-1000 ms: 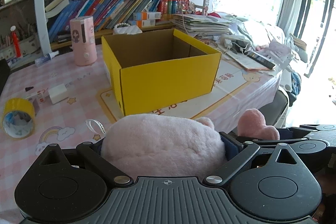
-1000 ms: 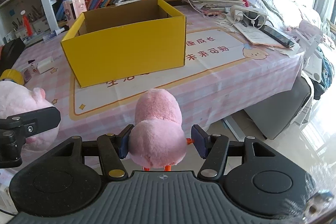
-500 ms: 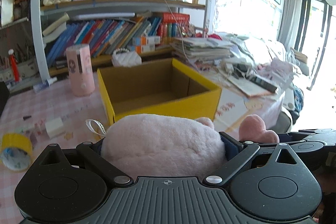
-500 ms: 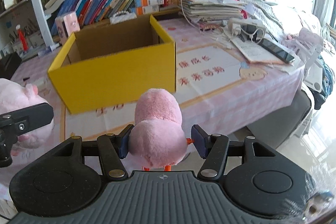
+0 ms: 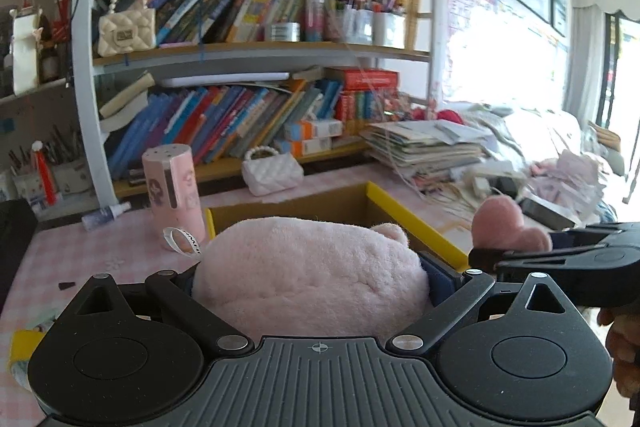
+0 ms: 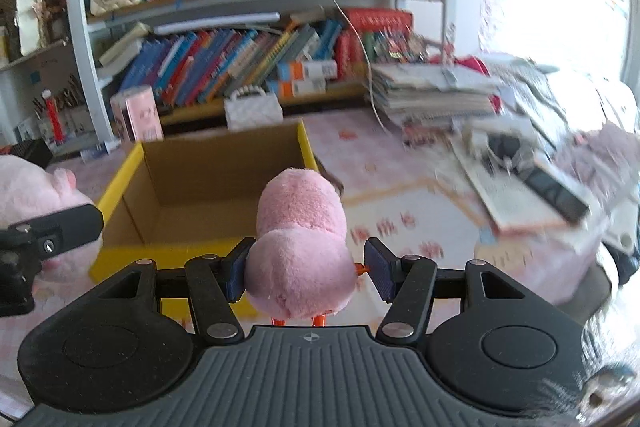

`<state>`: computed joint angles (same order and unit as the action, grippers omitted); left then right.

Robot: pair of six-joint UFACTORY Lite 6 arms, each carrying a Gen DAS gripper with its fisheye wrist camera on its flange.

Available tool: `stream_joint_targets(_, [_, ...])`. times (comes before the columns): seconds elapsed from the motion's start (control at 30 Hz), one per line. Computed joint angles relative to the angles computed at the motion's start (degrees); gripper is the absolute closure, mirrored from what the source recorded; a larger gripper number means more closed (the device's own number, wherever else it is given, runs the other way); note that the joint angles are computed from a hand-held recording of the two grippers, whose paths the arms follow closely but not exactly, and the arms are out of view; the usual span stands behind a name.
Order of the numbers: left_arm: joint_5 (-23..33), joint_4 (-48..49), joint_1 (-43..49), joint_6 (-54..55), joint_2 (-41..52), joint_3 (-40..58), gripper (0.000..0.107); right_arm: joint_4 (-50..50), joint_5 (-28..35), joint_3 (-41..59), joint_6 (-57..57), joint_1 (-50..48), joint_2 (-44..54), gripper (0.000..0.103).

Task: Organize objects
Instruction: 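Lower the pig into the box with the left tool while the right tool lowers the chick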

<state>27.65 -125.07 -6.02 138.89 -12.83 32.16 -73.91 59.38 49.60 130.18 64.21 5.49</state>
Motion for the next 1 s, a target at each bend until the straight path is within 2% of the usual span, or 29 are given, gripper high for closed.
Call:
stream_joint_targets(0.23, [-6.65, -20.35, -7.18, 16.35, 9.98, 8.38, 0.008, -12.02, -11.13, 0.37, -3.74, -13.56, -0.98, 0.047])
stream_joint_targets(0.47, [-12.35, -40.54, -11.96, 35.31, 21.98, 18.88, 0.008, -21.03, -22.76, 8.70, -5.58, -23.59, 7.22, 0.047])
stream_joint_targets(0.6, [-15.01, -46.63, -13.57, 41.01, 29.14, 25.31, 0.008, -22.29, -29.58, 15.70, -10.33, -28.17, 13.72, 0.047])
stream_joint_targets(0.77, [-19.72, -44.38, -14.15, 36.57, 36.52, 33.04, 0.008, -11.97, -37.56, 26.73, -25.87, -33.22, 23.39, 0.047])
stream_joint_targets(0.87, [-21.50, -47.35, -14.51, 40.67, 39.17, 35.73, 0.008, -3.34, -39.51, 32.75, -37.93, -34.88, 28.74, 0.047])
stream_joint_targets(1.0, [-25.06, -41.18, -14.22, 34.69, 42.68, 39.68, 0.008, 11.59, -40.44, 40.42, -57.74, -36.02, 35.05, 0.047])
